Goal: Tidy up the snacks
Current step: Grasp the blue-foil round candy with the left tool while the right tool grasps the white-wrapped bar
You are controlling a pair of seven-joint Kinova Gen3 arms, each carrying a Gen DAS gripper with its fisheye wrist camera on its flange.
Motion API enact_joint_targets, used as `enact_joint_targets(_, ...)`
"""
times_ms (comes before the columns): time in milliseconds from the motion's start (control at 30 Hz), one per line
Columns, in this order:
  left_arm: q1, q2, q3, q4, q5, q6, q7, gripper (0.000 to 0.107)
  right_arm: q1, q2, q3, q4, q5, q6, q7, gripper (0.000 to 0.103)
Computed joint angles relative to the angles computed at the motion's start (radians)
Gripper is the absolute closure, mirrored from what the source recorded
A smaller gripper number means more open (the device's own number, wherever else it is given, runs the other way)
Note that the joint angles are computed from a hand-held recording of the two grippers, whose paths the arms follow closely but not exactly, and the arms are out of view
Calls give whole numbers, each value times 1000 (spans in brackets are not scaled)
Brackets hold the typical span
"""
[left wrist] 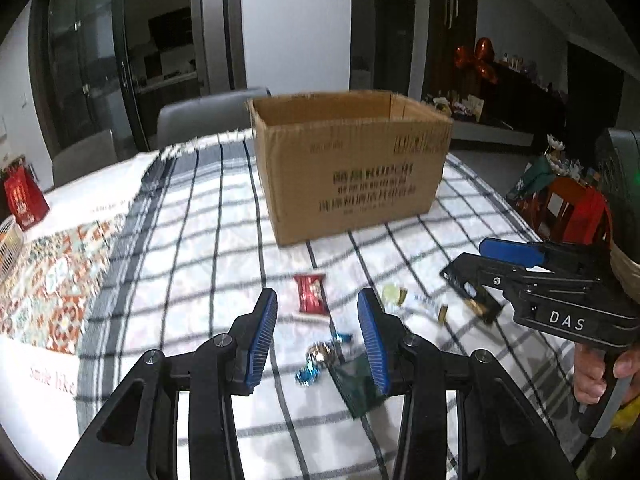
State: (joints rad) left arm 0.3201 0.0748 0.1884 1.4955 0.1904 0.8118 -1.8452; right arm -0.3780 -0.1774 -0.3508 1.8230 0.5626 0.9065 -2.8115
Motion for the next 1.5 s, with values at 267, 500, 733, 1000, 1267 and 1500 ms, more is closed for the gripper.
enact_joint_targets(267, -6, 27, -3, 19, 13, 40, 10, 66, -11, 20, 32, 31, -75, -36, 50, 60)
enact_joint_targets(500, -11, 83, -1, -9, 31, 92, -3, 66, -16, 49, 56, 41, -114, -53, 88, 60)
enact_joint_targets(733, -5, 132, 2, -36, 27, 118, 4, 67, -14, 71, 89, 50, -156, -80, 144, 60)
enact_joint_targets(1000, 1, 180, 2, -72, 26, 148, 24, 67, -13, 102, 113, 40, -171, -88, 204, 60)
enact_joint_targets(1267, 15, 191, 0, -75, 5, 141, 49, 75, -10, 128, 140, 29, -206, -104, 267, 61)
enact_joint_targets(1500, 10, 194, 1, -74, 6, 140, 51, 83, -21, 149, 144, 22, -200, -98, 277, 75)
